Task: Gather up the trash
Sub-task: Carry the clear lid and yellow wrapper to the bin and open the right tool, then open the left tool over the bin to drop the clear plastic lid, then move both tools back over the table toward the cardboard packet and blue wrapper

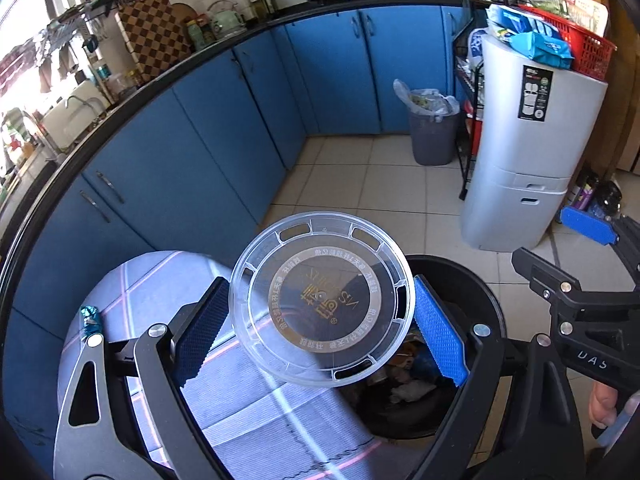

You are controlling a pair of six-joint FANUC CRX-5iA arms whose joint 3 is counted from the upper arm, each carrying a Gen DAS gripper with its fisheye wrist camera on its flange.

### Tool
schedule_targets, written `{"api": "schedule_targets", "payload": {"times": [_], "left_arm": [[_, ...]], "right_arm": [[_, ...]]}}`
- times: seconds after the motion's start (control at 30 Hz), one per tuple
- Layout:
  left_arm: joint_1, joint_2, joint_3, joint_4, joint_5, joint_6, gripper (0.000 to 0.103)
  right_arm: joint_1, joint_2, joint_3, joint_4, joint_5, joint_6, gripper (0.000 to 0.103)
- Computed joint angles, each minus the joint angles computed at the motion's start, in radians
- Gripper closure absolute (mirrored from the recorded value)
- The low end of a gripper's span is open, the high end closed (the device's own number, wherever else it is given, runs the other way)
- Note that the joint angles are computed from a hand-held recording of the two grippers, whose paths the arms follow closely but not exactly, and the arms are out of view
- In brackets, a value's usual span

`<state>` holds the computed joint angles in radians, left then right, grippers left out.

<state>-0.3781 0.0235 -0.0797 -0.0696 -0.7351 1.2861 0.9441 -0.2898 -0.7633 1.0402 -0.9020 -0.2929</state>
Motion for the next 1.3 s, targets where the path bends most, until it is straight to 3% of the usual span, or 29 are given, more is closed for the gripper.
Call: {"api": "schedule_targets", "payload": {"times": [0.33,0.43,0.8,1.07,1.17,1.23,1.3], "left_arm": [[-0.038,0.046,0.065,-0.027,-0.021,0.043,0.009],[-0.024,0.054,0.068,0.013,-0.029,0.012,0.003],[0.046,0.054,0.044,0.119,-0.068,-0.031,0.003],[0.14,-0.019,-0.077,0.329,-0.033,-0.224,0.003],[0.193,-0.039,-0.132,0.472,-0.04,-0.341,0.003],[0.224,-0.052,-0.155,0.512,-0.042,-0.362,0.003],[0.258,-0.083,-0.209,0.575,-0.003,-0.409,0.003]], "right_arm": [[0.012,-0.008,-0.008,-0.028,-0.013,-0.008,0.027],[0.015,-0.003,-0.003,-0.024,-0.012,-0.006,0.027],[0.031,0.035,0.036,-0.027,-0.026,0.012,0.027],[0.057,0.083,0.046,0.11,-0.064,-0.074,0.027],[0.062,0.108,0.084,0.08,-0.062,-0.025,0.027],[0.059,0.12,0.124,0.015,-0.025,0.037,0.017],[0.054,0.12,0.136,0.009,0.016,0.033,0.015]]}}
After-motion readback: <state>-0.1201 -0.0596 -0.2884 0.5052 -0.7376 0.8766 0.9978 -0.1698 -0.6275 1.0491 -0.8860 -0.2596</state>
